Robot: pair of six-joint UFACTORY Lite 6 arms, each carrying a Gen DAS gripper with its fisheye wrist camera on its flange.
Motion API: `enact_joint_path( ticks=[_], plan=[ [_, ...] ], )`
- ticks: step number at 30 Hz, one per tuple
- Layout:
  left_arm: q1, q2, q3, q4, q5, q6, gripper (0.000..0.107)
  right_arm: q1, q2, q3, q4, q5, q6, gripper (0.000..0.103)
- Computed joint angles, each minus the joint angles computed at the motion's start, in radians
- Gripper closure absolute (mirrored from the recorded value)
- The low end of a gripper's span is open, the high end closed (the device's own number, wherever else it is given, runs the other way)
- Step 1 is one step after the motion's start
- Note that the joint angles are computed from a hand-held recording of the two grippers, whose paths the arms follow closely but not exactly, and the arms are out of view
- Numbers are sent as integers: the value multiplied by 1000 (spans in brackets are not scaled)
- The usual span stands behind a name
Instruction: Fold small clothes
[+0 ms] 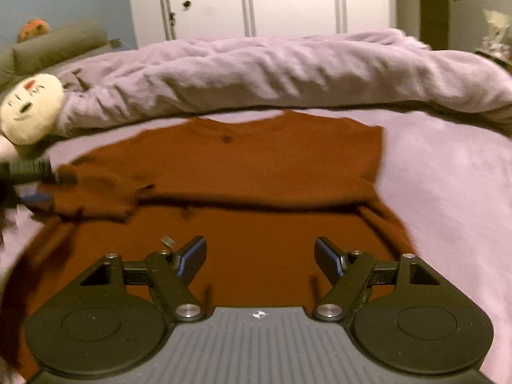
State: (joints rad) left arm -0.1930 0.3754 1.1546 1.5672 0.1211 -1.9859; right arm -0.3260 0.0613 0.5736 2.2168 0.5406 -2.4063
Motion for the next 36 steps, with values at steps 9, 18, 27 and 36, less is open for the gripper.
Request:
enact_joint_path(
  ticks=[9,18,27,36],
  plan=[
    [56,-108,-197,348,11,-355,31,264,338,384,-277,13,460,48],
    [31,-70,-180,383,61,-386,27,300,539,626,-458,38,872,66],
    [40,-68,-172,300,62,-287,27,265,528,635,-456,92,853,98],
    [26,-1,-35,68,79,-40,27,143,344,563,-250,6,431,98]
  ],
)
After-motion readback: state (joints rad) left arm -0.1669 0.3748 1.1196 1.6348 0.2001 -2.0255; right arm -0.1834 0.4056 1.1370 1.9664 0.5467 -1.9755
